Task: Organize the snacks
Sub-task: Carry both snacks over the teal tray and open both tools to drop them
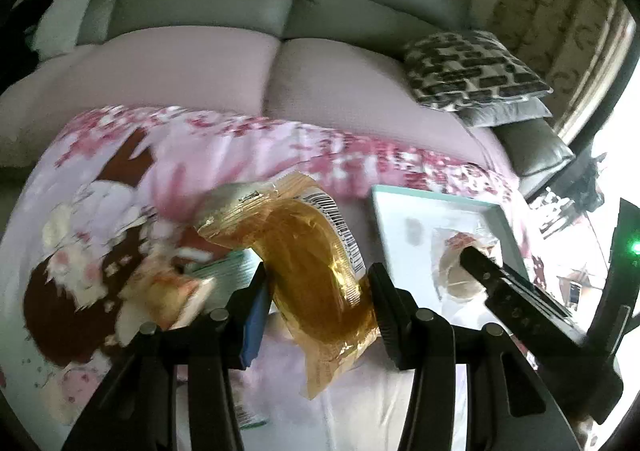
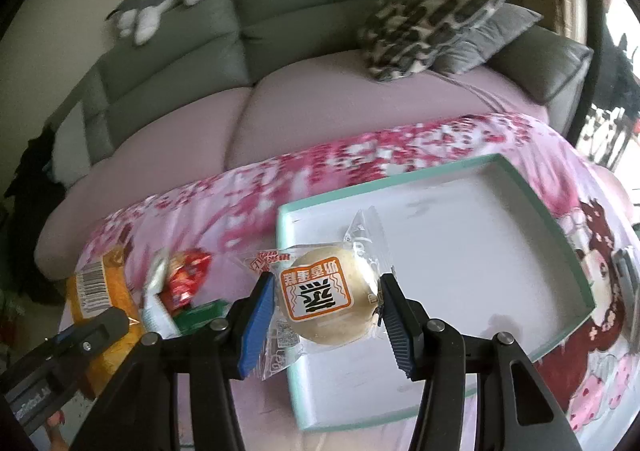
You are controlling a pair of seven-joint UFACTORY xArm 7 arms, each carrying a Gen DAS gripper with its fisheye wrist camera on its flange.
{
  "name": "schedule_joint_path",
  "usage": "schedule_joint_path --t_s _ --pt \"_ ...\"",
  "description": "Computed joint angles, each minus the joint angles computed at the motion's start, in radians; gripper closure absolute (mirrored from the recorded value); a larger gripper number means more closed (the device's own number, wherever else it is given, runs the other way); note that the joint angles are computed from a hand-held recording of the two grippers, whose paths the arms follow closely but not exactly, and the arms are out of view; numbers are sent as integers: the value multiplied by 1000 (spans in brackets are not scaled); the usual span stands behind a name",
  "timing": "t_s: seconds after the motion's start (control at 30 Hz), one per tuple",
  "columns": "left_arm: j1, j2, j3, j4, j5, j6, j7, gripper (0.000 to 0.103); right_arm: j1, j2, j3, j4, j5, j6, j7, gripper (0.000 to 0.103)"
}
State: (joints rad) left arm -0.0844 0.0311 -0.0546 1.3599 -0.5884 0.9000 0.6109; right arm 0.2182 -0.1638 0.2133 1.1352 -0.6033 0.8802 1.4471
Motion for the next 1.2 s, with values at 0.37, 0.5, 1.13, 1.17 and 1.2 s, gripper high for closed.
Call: schedule_joint_path --t_s 0.37,0.5,1.13,1.17,1.2 --pt "-87 41 -67 9 -20 -72 12 53 -107 -156 -13 -171 13 53 84 48" --pt "-111 50 -82 -5 -19 -98 21 53 -136 -201 -13 -234 40 70 86 47" --pt "-184 163 -142 9 47 -191 47 53 -236 -292 -7 -377 32 76 124 47" --pt "-183 167 -144 10 44 -196 49 53 -238 -292 -5 -376 31 78 123 45" --pt "-181 169 -147 9 37 -203 53 53 -240 -292 -3 -376 30 81 125 45"
